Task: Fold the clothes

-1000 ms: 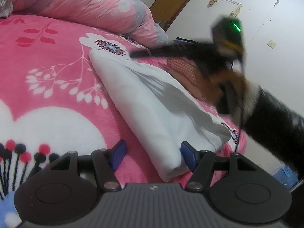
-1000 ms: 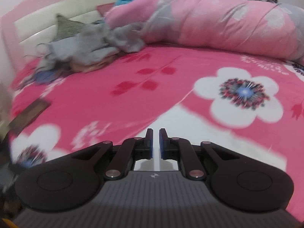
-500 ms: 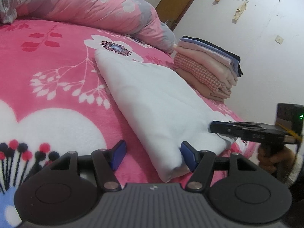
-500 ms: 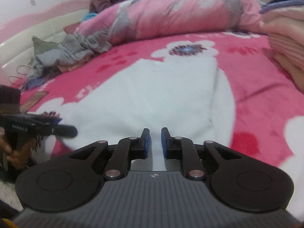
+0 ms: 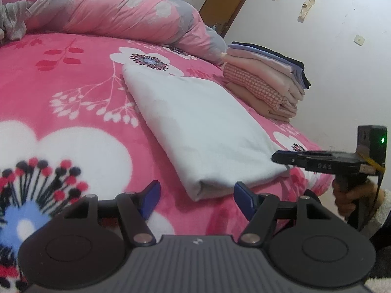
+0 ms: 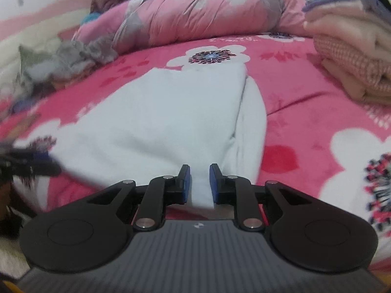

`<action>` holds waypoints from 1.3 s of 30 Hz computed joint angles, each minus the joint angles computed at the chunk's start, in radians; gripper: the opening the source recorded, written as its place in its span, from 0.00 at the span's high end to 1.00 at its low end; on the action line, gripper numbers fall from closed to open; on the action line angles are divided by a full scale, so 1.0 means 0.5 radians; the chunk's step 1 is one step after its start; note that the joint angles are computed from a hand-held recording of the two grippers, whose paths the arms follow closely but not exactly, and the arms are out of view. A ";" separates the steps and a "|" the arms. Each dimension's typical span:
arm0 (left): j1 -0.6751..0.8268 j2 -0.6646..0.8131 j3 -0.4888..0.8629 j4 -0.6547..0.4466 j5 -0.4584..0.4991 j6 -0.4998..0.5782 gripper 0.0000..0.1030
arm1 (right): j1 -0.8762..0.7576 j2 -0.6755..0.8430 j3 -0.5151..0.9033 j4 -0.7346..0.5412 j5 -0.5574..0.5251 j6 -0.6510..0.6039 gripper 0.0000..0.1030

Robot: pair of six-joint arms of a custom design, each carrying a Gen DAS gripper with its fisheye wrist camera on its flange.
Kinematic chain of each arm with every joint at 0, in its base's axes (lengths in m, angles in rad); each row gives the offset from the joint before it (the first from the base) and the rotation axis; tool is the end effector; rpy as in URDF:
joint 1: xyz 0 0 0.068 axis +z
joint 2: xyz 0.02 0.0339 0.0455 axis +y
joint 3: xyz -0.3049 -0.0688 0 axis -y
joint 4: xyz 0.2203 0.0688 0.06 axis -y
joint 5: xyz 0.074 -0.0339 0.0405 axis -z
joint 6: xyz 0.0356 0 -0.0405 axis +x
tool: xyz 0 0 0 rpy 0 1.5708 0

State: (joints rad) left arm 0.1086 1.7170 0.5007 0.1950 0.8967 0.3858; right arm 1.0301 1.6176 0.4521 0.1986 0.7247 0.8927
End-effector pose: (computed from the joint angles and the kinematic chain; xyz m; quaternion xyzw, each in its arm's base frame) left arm 0.2490 -0.0008 0.1473 0.2363 0.8428 -0.3447 0.3391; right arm 0.1404 0.1880 0.1564 0.0439 0.8979 0.0343 0.4367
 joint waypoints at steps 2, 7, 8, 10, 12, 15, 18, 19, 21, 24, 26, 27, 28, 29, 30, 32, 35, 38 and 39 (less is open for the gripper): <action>0.029 -0.036 -0.014 -0.048 0.001 0.037 0.34 | 0.036 -0.038 0.108 -0.128 0.046 -0.037 0.83; 0.130 -0.154 -0.070 -0.161 -0.026 0.125 0.35 | -0.040 0.093 0.218 0.545 -0.228 -0.652 0.83; 0.156 -0.180 -0.079 -0.186 -0.036 0.145 0.35 | -0.066 0.175 0.280 0.609 -0.328 -0.740 0.83; 0.213 -0.234 -0.098 -0.229 -0.077 0.176 0.35 | -0.098 0.342 0.397 0.666 -0.498 -0.870 0.83; 0.278 -0.278 -0.115 -0.265 -0.102 0.207 0.35 | -0.102 0.470 0.475 0.685 -0.597 -0.910 0.84; 0.300 -0.322 -0.128 -0.252 -0.133 0.207 0.35 | -0.075 0.546 0.477 0.666 -0.547 -0.810 0.84; 0.195 -0.354 -0.151 -0.131 -0.197 0.127 0.35 | -0.042 0.464 0.331 0.770 -0.459 -0.709 0.84; 0.134 -0.364 -0.167 -0.063 -0.235 0.084 0.35 | -0.031 0.431 0.291 0.779 -0.418 -0.689 0.84; 0.020 -0.377 -0.202 0.078 -0.322 -0.004 0.35 | -0.020 0.393 0.239 0.772 -0.360 -0.633 0.83; -0.086 -0.372 -0.232 0.211 -0.461 -0.145 0.37 | -0.009 0.373 0.182 0.809 -0.305 -0.559 0.83; -0.112 -0.360 -0.246 0.257 -0.529 -0.185 0.37 | -0.004 0.388 0.163 0.872 -0.300 -0.554 0.83; -0.113 -0.351 -0.249 0.264 -0.543 -0.192 0.38 | -0.003 0.398 0.159 0.900 -0.306 -0.561 0.83; -0.113 -0.345 -0.248 0.269 -0.559 -0.202 0.39 | -0.009 0.407 0.169 0.913 -0.325 -0.580 0.83; -0.114 -0.340 -0.247 0.274 -0.576 -0.212 0.39 | -0.019 0.421 0.192 0.920 -0.355 -0.607 0.83; -0.111 -0.336 -0.245 0.275 -0.584 -0.215 0.39 | -0.028 0.435 0.215 0.926 -0.385 -0.633 0.83; -0.129 -0.340 -0.250 0.287 -0.622 -0.227 0.39 | -0.043 0.462 0.269 0.935 -0.447 -0.704 0.83; -0.175 -0.358 -0.266 0.305 -0.715 -0.239 0.39 | -0.047 0.502 0.349 0.940 -0.539 -0.816 0.83; -0.207 -0.377 -0.288 0.315 -0.802 -0.229 0.40 | -0.046 0.565 0.421 0.836 -0.620 -0.839 0.83; -0.211 -0.374 -0.292 0.318 -0.825 -0.221 0.43 | -0.049 0.600 0.450 0.753 -0.650 -0.825 0.84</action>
State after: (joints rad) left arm 0.0031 1.5300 0.3546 0.3542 0.4843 0.2752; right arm 1.0057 1.9177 0.6769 0.5749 0.3996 0.4801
